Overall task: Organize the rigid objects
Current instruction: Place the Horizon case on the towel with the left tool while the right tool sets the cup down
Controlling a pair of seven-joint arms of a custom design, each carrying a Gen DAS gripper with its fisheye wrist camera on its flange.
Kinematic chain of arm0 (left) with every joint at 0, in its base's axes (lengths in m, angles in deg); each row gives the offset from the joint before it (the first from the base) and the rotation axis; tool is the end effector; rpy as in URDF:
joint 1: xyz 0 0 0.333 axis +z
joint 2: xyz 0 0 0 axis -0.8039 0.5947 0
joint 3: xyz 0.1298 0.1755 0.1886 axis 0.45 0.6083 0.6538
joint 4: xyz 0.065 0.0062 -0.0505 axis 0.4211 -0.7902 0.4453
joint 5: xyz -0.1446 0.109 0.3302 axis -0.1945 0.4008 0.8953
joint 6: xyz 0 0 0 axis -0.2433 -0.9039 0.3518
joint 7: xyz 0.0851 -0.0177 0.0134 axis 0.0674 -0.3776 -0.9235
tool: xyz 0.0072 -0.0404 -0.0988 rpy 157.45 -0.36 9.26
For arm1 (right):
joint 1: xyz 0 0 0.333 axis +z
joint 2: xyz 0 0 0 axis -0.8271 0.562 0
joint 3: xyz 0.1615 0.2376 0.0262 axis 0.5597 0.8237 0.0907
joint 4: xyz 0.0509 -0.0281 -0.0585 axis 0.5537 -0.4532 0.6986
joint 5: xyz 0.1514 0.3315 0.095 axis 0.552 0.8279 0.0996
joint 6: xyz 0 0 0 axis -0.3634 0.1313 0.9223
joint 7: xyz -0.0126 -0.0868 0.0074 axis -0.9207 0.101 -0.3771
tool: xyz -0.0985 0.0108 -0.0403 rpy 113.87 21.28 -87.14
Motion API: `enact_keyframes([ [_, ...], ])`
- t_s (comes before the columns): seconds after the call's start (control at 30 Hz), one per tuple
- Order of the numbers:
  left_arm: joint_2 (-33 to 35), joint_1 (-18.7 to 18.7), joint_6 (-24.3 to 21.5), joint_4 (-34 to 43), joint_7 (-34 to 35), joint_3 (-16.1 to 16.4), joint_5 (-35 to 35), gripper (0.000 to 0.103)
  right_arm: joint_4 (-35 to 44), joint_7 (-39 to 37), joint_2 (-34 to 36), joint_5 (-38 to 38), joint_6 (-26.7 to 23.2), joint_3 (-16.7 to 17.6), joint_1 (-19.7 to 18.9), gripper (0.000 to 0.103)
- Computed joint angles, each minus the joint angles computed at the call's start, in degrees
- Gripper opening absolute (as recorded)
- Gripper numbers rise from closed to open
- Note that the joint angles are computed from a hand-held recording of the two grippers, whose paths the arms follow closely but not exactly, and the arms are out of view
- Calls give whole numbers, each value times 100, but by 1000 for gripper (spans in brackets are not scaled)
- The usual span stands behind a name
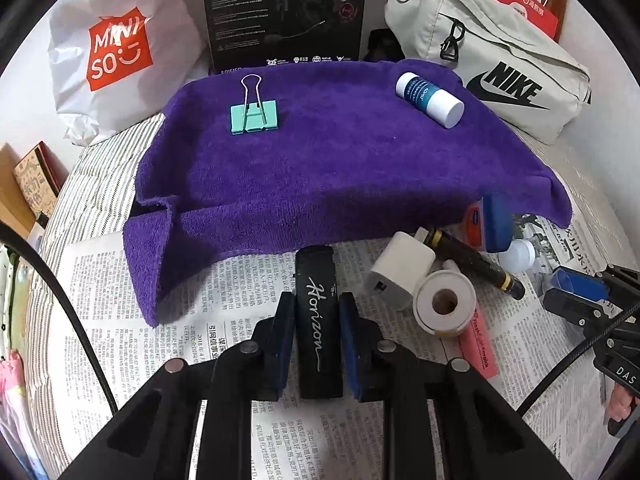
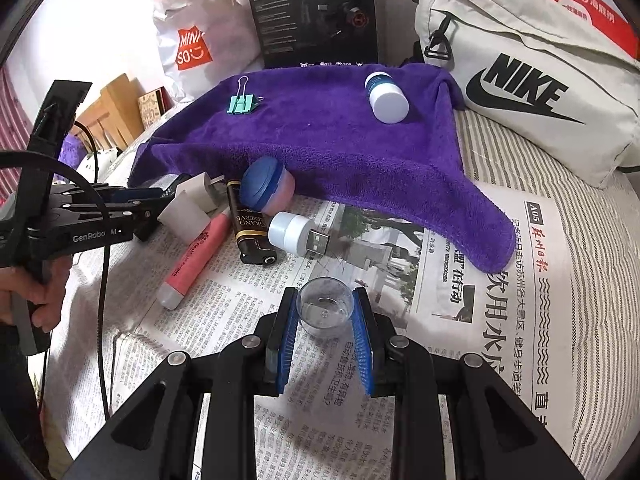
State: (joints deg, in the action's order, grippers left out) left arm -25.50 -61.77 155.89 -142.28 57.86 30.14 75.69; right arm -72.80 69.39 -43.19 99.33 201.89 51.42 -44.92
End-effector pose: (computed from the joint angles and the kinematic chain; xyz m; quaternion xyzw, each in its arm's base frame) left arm 0.6439 -0.1666 0.3660 -0.7594 0.5852 -0.1670 0.2302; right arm 0.7199 0.2055 0.3667 -0.8681 0.3689 -0.0602 0.3266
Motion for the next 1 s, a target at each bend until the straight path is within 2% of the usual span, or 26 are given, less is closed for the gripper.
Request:
enact_keyframes([
  [0.23, -95, 77, 71, -125, 56, -48, -147, 21, 158, 161, 13, -90, -176, -58, 16, 27],
  [0.57, -629, 227, 378, -726, -10, -110, -357, 21, 571, 251, 14, -119, -365, -36, 5, 27],
  [1.0, -947, 379, 497, -846, 132, -114, -506, 21, 2199, 721, 824, -438, -1015, -33, 139, 27],
])
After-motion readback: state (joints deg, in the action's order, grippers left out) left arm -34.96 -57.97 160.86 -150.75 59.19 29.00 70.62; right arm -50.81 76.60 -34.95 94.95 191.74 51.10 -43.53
